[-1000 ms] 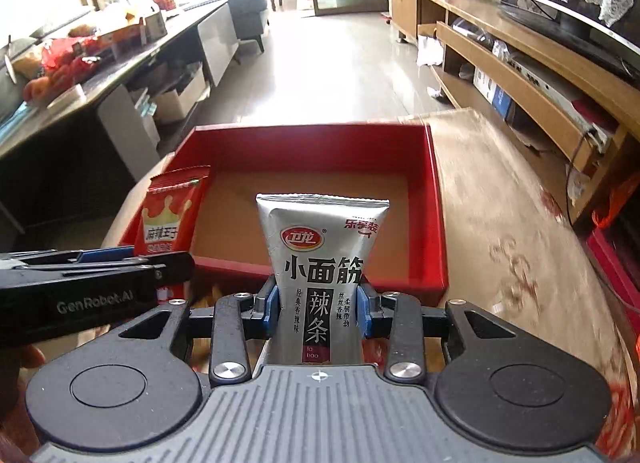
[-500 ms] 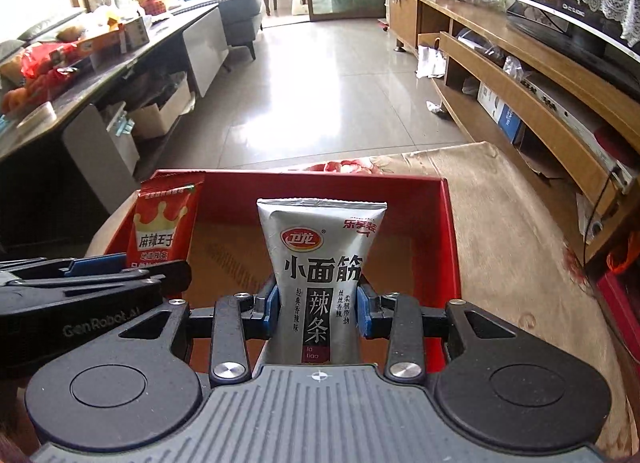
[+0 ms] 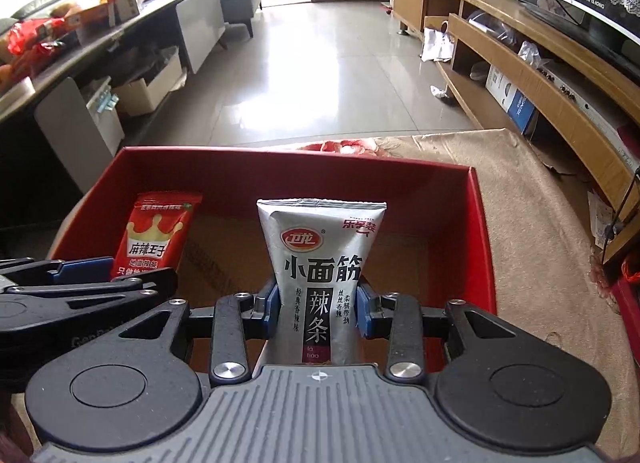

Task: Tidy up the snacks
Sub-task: 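Carry both held packets over the red box and lower them inside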

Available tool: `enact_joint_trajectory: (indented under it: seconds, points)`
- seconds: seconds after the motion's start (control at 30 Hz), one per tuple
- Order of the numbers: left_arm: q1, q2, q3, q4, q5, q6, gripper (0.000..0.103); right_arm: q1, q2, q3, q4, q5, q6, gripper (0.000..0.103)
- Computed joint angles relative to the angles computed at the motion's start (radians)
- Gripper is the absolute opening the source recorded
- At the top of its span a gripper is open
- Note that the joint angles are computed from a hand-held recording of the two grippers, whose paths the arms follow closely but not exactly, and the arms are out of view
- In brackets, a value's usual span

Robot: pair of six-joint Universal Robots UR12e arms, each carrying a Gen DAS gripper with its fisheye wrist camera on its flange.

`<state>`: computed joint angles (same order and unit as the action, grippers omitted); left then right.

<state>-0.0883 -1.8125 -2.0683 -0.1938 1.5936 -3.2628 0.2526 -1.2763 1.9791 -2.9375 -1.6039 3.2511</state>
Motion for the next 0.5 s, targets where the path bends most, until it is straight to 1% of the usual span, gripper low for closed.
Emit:
enact_joint_trajectory:
  seconds: [0.3, 0.4, 0.43, 0.5]
  points:
    - [-0.004, -0.023, 0.018, -0.038, 0.017, 0.004, 0.045, -0.003, 0.015, -0.013, 0.021, 0.006, -0.01, 0.045]
    - [-0.004, -0.024, 0.02, -0.038, 0.012, 0.009, 0.045, -0.003, 0.02, -0.018, 0.036, 0.009, -0.012, 0.047]
    - [-0.005, -0.023, 0.019, -0.034, 0.016, 0.013, 0.046, -0.002, 0.021, -0.018, 0.037, 0.008, -0.011, 0.05]
    - [-0.008, -0.022, 0.02, -0.029, 0.027, 0.019, 0.048, -0.001, 0.022, -0.019, 0.036, 0.002, -0.014, 0.052]
